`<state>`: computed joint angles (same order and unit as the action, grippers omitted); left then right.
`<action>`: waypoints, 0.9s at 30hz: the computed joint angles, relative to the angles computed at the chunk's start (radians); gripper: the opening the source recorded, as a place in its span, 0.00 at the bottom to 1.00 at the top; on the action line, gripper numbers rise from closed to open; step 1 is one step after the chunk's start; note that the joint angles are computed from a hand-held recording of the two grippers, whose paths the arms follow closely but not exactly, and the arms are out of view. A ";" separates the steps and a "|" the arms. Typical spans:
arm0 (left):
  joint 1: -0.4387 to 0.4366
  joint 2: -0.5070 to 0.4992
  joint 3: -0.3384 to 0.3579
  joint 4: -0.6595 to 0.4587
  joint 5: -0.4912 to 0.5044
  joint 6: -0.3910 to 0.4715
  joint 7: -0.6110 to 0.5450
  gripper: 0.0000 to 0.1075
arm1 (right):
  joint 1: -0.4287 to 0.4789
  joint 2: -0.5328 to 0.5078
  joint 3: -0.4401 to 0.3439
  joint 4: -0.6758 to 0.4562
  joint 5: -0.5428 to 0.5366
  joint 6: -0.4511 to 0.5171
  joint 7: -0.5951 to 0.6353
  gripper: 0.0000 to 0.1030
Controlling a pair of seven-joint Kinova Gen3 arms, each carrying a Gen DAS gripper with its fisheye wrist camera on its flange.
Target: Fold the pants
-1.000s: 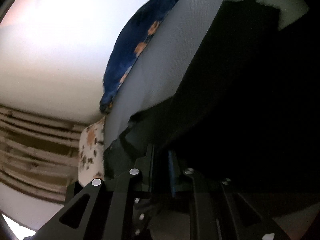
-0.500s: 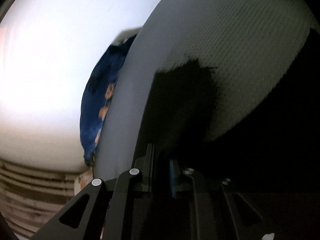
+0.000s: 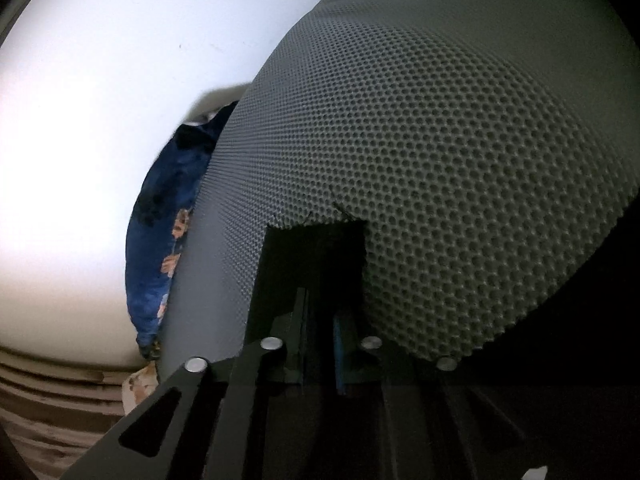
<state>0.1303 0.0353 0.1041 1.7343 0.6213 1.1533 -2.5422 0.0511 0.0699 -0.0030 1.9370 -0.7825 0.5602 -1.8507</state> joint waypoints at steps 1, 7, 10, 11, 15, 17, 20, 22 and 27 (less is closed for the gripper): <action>-0.002 -0.004 -0.002 0.004 0.005 0.001 -0.002 0.05 | -0.002 0.001 -0.007 -0.015 0.027 0.004 -0.031 0.05; -0.027 -0.011 -0.022 -0.003 0.051 0.022 -0.017 0.05 | -0.051 -0.006 -0.006 -0.158 0.181 0.057 -0.181 0.05; -0.044 -0.022 -0.034 -0.011 0.080 0.023 -0.018 0.05 | -0.066 -0.002 -0.016 -0.256 0.216 0.084 -0.218 0.05; -0.049 -0.025 -0.038 -0.014 0.089 0.022 -0.018 0.05 | -0.089 0.001 -0.012 -0.302 0.245 0.089 -0.236 0.05; -0.074 -0.033 -0.058 -0.037 0.137 0.018 -0.003 0.05 | -0.116 0.007 -0.037 -0.425 0.305 0.097 -0.265 0.05; -0.087 -0.041 -0.066 -0.044 0.155 0.015 -0.008 0.05 | -0.132 0.006 -0.044 -0.471 0.331 0.101 -0.273 0.05; -0.098 -0.048 -0.074 -0.051 0.161 0.011 -0.014 0.05 | -0.149 -0.013 -0.054 -0.507 0.348 0.092 -0.262 0.05; -0.098 -0.045 -0.073 -0.055 0.159 0.018 -0.017 0.05 | -0.160 -0.040 -0.052 -0.497 0.381 0.090 -0.276 0.05; -0.057 -0.046 -0.036 -0.033 0.105 -0.008 -0.035 0.05 | -0.136 -0.177 -0.052 -0.329 0.487 0.081 -0.399 0.05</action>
